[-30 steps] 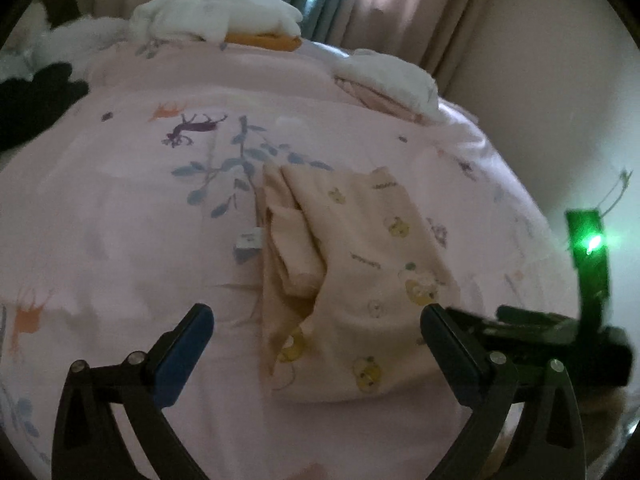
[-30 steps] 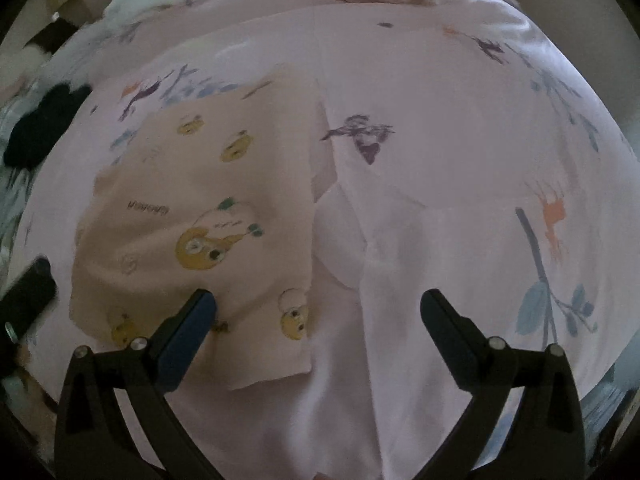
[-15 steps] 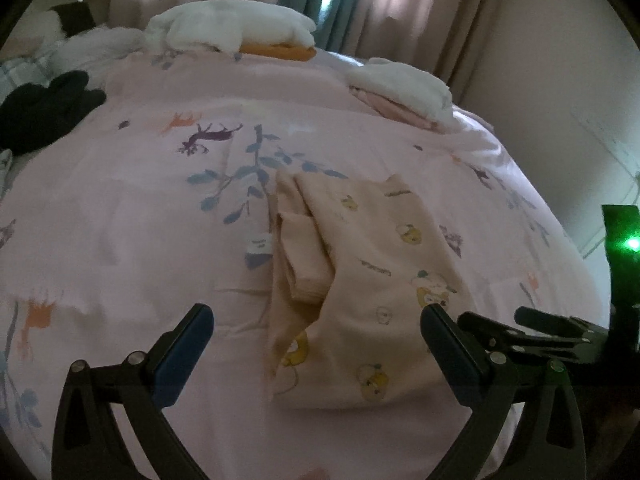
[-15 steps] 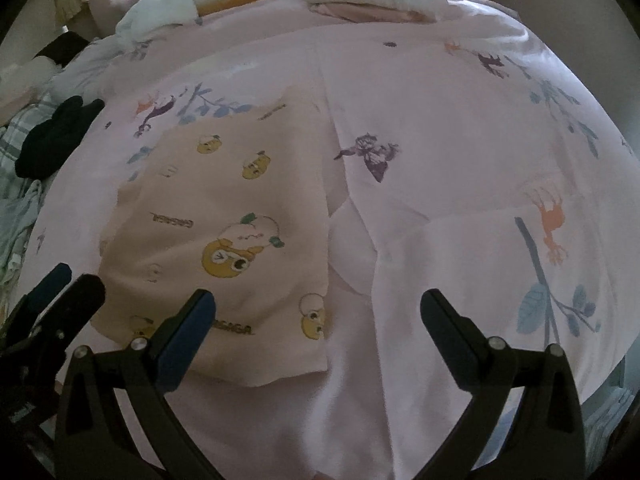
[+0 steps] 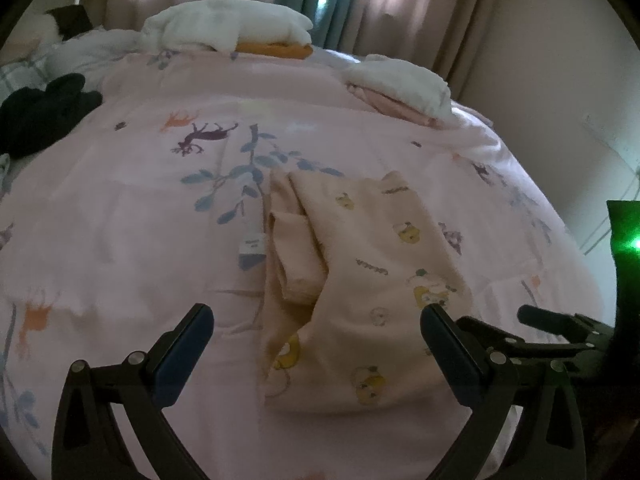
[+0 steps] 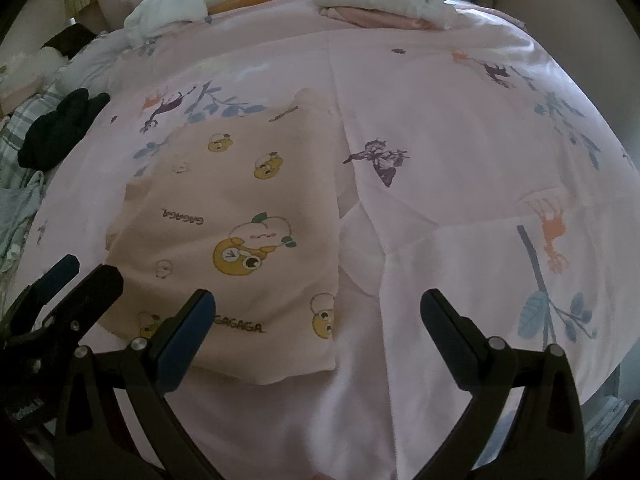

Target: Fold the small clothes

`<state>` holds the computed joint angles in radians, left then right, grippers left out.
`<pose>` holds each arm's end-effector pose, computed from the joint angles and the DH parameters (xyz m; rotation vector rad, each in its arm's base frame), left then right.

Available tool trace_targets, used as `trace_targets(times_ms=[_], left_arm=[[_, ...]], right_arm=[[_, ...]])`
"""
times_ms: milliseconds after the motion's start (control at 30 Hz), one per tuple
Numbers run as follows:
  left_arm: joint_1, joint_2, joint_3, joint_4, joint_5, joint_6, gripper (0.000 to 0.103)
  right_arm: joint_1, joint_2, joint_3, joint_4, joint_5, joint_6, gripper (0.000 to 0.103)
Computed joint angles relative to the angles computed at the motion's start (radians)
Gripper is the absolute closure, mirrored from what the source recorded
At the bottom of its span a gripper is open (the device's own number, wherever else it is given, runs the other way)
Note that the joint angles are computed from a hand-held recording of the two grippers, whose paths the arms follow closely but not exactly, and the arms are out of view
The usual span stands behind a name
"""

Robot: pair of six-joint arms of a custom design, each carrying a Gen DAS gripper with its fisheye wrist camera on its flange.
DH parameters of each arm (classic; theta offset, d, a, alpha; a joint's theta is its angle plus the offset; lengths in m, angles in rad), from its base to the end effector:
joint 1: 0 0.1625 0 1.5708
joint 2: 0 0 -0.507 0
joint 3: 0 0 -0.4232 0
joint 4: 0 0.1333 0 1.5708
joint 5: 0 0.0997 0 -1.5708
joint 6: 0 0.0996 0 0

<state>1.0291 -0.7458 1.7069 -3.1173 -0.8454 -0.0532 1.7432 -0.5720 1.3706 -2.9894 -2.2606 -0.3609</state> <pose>-0.2102 -0.7360 0.1526 0.3197 2.4377 -0.9755 0.2142 -0.8228 0.1292 0.3544 -2.3126 0.6626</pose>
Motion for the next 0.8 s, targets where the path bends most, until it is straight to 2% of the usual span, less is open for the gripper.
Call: trace_targets(times_ms=[433, 800], left_arm=[[0.000, -0.002, 0.000, 0.019, 0.000, -0.019, 0.001], [-0.008, 0.005, 0.012, -0.014, 0.000, -0.001, 0.001]], right_arm=[[0.000, 0.013, -0.016, -0.001, -0.029, -0.009, 0.000], [0.000, 0.008, -0.007, -0.018, -0.041, 0.003, 0.000]])
